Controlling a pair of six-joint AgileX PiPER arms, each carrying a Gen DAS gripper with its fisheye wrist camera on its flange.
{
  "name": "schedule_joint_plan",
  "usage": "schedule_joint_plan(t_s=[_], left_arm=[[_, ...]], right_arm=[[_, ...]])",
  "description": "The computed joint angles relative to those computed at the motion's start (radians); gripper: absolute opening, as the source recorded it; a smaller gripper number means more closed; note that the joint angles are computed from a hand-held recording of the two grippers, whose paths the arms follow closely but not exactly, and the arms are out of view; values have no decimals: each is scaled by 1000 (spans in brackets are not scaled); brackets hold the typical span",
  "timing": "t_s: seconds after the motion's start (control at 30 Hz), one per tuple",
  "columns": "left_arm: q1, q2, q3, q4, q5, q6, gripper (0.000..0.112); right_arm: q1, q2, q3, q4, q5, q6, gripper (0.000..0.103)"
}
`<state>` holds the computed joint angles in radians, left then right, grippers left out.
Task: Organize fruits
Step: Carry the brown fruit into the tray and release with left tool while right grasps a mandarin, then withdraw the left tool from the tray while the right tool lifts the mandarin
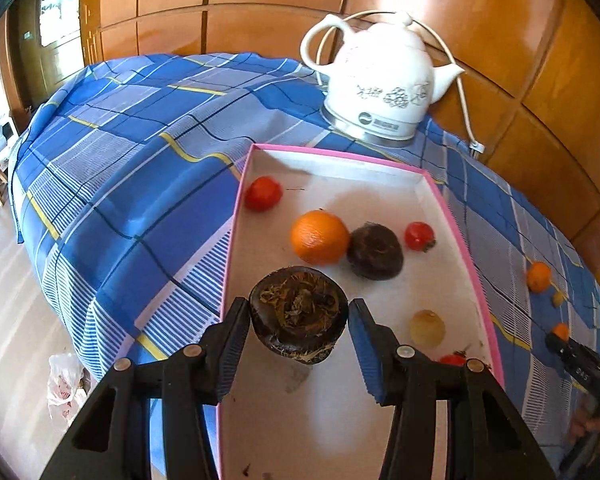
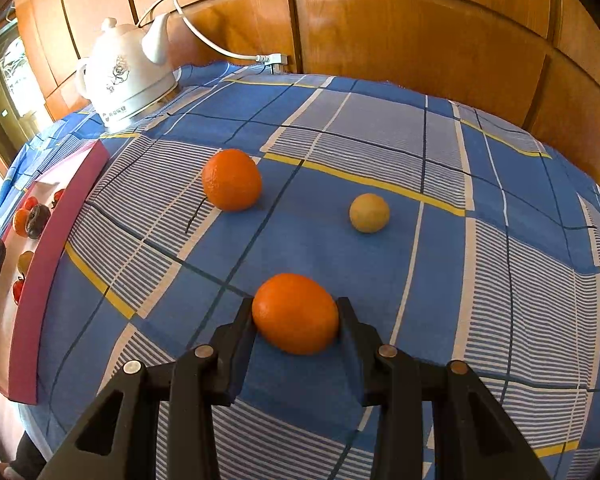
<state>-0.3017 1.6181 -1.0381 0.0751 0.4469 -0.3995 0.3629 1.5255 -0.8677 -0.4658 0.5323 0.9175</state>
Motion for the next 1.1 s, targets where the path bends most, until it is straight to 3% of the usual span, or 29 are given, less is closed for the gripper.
schedule_joint_plan(t_s=[0.33,0.7,0.83,1.0,1.1], left_arm=[[-14,31,-32,117,-16,-83,48],[-76,-72,62,329,1,-294,51],[-102,-112,88,397,14,-394,64],[-155,-145,100,500,38,-505,72],[-190,-164,112,588,58,-603,84]], right_arm=[[11,0,0,-26,8,35,40],[8,1,2,-28,4,36,40],[7,-4,10,-35,-5,45,40],[7,-7,12,-35,-6,46,40],[9,-8,13,-38,-6,53,40]])
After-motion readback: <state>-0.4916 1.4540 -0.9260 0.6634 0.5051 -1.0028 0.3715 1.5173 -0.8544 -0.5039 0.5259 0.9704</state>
